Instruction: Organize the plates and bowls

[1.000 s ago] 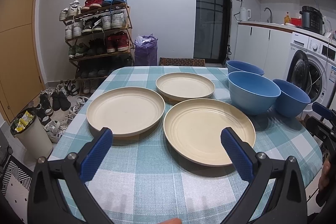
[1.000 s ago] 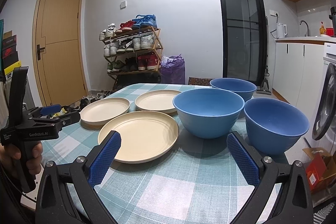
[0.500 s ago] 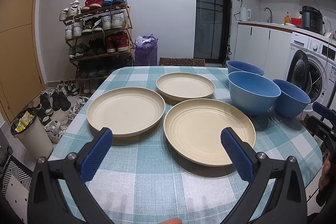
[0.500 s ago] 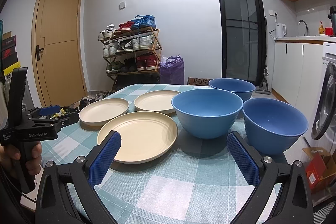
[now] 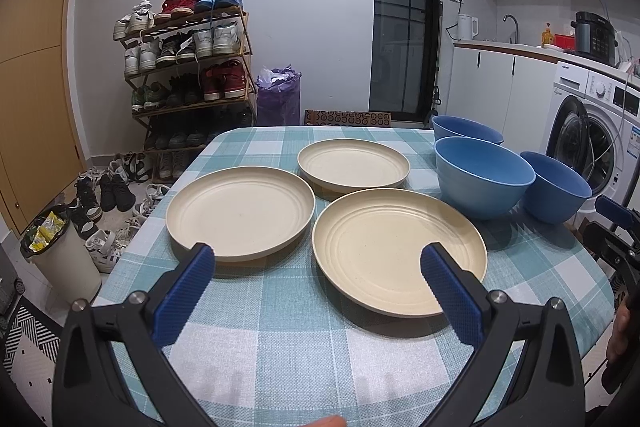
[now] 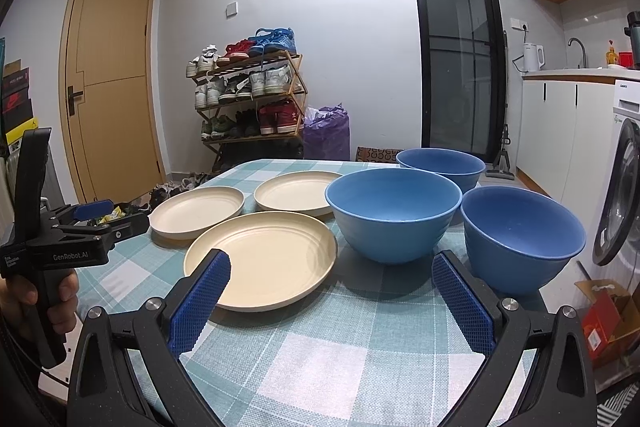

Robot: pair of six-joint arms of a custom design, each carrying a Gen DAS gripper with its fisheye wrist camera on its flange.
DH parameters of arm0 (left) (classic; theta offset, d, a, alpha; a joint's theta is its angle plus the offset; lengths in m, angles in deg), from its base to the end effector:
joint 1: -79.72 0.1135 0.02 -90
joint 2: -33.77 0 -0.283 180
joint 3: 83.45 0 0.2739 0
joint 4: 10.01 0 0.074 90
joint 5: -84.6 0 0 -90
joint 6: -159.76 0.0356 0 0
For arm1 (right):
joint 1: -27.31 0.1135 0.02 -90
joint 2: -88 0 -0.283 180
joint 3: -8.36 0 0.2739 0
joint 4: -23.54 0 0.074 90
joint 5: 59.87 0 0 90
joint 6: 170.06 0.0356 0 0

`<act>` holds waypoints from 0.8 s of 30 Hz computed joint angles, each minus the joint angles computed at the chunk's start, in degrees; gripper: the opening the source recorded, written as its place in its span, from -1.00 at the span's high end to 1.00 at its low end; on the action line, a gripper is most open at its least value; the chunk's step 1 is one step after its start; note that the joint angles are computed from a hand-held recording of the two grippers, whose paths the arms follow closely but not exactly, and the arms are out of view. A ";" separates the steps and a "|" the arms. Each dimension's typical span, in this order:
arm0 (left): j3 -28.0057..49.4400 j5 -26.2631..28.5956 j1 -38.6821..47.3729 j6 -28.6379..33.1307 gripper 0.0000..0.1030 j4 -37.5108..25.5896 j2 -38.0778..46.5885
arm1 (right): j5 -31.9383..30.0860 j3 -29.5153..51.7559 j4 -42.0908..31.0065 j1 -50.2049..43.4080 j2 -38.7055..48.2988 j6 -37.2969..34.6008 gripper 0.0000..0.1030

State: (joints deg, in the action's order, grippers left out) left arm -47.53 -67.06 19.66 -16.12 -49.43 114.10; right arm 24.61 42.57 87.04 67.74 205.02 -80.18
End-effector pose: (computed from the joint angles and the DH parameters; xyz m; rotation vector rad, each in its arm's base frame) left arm 0.1159 -0.1385 0.1104 -0.5277 2.0038 0.2553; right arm 0.2156 0.1882 0.0577 -0.7367 1.8023 0.5636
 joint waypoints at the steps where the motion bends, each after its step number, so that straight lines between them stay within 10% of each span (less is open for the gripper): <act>1: -0.02 0.02 -0.04 -0.02 -1.00 -0.04 -0.02 | -0.03 0.01 -0.12 0.00 -0.04 0.01 -0.99; 24: -0.74 0.01 0.45 -0.14 -1.00 0.21 -0.68 | 0.41 0.55 -0.38 0.25 0.91 0.03 -0.99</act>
